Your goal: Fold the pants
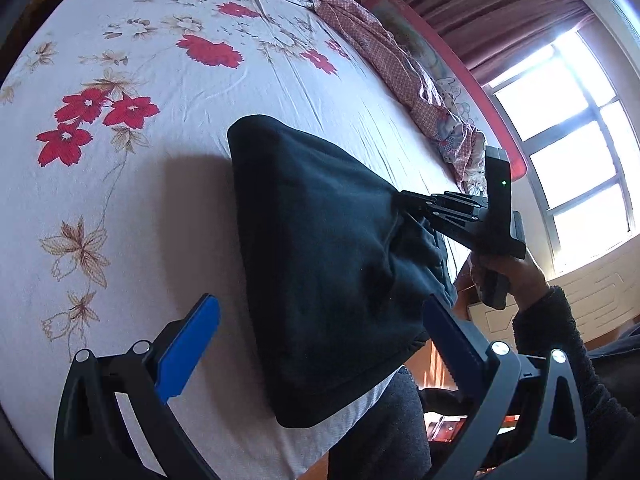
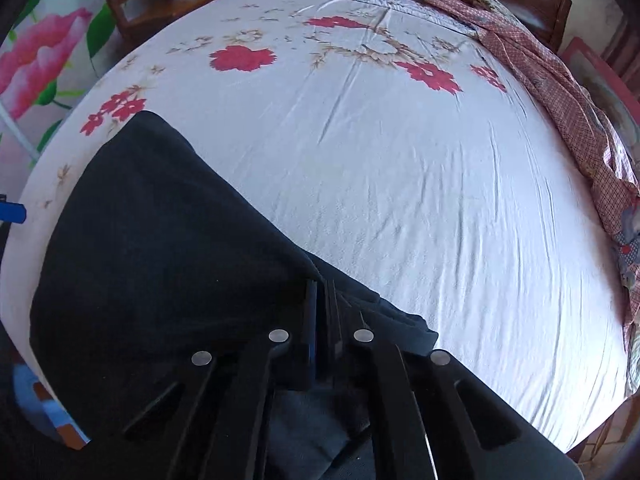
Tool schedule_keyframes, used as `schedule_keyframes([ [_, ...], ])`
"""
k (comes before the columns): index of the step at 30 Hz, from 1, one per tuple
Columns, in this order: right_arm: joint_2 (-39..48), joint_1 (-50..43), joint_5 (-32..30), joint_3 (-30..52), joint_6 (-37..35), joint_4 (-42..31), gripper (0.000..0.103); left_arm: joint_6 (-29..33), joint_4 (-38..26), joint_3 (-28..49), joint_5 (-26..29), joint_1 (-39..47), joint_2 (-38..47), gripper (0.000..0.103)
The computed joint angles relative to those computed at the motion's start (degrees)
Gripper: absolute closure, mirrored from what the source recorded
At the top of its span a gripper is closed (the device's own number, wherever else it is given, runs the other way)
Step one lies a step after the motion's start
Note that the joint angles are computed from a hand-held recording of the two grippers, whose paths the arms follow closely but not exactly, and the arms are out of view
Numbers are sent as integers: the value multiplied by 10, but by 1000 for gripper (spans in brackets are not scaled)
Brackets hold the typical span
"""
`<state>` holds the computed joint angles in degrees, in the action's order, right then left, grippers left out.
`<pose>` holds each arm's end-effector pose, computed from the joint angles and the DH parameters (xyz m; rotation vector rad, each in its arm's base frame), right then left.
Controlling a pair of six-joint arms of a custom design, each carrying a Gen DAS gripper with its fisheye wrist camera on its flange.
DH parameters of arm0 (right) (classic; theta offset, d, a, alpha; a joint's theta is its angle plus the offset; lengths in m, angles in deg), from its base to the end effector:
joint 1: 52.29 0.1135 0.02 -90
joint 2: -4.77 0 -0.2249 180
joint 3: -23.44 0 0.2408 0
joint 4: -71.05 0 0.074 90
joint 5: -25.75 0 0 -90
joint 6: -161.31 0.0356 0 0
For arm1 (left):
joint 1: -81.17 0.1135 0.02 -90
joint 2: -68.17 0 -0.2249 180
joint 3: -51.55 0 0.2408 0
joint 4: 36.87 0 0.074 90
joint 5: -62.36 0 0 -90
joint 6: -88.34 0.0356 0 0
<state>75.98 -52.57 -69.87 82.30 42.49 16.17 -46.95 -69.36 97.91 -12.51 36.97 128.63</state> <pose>0.2252 0.0024 0.1740 -0.6998 2.6418 -0.0084 0.1492 -0.1580 0.1718 0.1132 2.6119 -0.9778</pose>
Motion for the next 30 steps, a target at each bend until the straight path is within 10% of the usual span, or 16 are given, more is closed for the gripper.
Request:
schedule_keyframes([
  [4,10,-47,-62,19,47,-21,100,-12,28,-3,0,14,20,2],
  [8,-34,-226,-211,21,41,-75,34,-35,80,-27,15,44,39,2],
  [12,71,-448,-363,65,-112,-223,29,-77,213,-72,93,99,95,2],
  [17,244,-621,-387,97,-309,-353,29,-114,359,-97,173,122,191,2],
  [23,348,-663,-380,81,-374,-376,29,-189,561,-133,240,127,284,2],
  [30,403,-657,-402,73,-415,-396,21,-217,634,-116,252,101,345,2],
])
